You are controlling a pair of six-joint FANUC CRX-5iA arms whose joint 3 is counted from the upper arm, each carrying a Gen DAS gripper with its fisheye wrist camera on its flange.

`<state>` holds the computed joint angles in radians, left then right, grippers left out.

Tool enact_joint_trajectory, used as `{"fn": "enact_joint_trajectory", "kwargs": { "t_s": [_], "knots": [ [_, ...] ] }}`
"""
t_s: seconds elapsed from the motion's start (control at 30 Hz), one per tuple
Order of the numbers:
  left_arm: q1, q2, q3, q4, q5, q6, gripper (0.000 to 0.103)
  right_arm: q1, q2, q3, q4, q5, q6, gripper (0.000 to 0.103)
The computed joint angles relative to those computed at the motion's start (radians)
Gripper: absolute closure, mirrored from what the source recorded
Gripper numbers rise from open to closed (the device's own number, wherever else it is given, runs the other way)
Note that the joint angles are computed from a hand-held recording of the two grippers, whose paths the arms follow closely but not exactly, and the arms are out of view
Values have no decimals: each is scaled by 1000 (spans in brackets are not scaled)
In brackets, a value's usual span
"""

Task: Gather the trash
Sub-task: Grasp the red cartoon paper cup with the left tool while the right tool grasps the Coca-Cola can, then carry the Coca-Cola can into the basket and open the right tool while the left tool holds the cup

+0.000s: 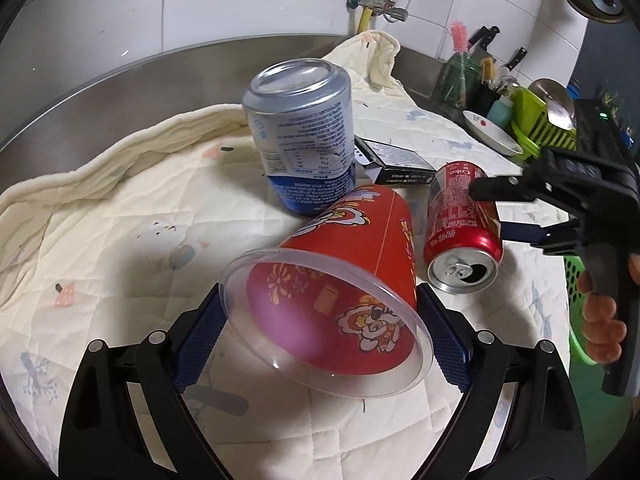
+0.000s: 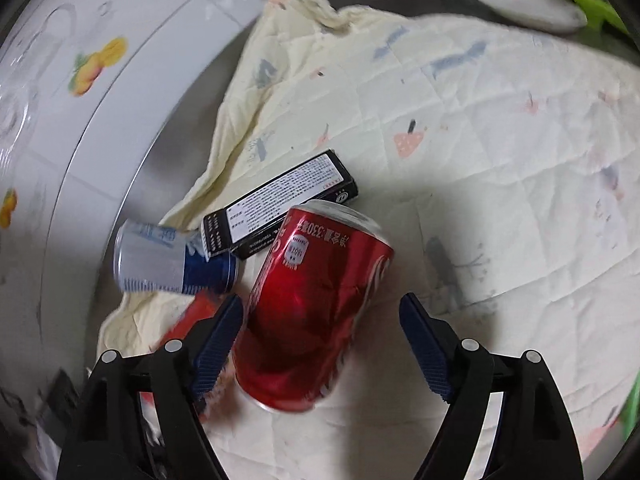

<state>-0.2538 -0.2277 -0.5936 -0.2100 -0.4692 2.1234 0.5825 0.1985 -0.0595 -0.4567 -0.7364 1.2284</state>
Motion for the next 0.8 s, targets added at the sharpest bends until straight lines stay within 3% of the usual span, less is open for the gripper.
{"fn": "enact_joint_trajectory", "kwargs": {
  "t_s": [0.3,0.37,0.8],
  "knots": [
    [-9,-9,-2,-22,-18,40,13,-18,80,73,-64,-53,-18,26],
    [-13,-14,-5,-27,-21,47,13,-19,77,67,-70,-43,-13,30],
    [-9,-39,-40,32,6,-5,14,-79,-22,-17,-186,-69,148,31]
  ]
}}
